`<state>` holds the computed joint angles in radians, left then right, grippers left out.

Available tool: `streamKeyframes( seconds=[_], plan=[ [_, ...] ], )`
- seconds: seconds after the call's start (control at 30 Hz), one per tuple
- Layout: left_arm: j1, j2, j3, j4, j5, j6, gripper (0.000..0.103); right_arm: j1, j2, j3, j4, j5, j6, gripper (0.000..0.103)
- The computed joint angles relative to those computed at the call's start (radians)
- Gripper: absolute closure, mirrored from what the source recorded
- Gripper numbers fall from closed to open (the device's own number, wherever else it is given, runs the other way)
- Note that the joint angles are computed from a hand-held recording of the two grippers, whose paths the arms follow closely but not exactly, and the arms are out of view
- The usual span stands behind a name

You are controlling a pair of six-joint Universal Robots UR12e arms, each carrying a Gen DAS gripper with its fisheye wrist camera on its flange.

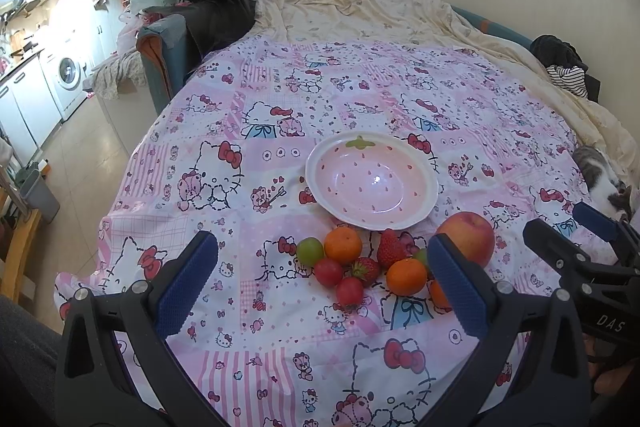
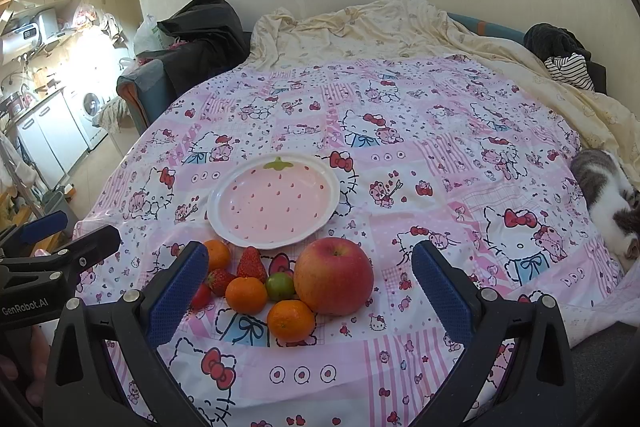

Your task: Organize fruits

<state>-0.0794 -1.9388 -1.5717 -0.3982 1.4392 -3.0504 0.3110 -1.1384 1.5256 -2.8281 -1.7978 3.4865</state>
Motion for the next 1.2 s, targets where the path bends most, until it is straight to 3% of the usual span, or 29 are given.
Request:
streamKeyframes(
  seconds=[1.2],
  plan=[
    [0.002, 0.001, -0.004, 0.002, -0.001, -0.012, 0.000, -0.001, -0.002, -0.001, 0.008, 0.001, 0.005, 0.000]
  ],
)
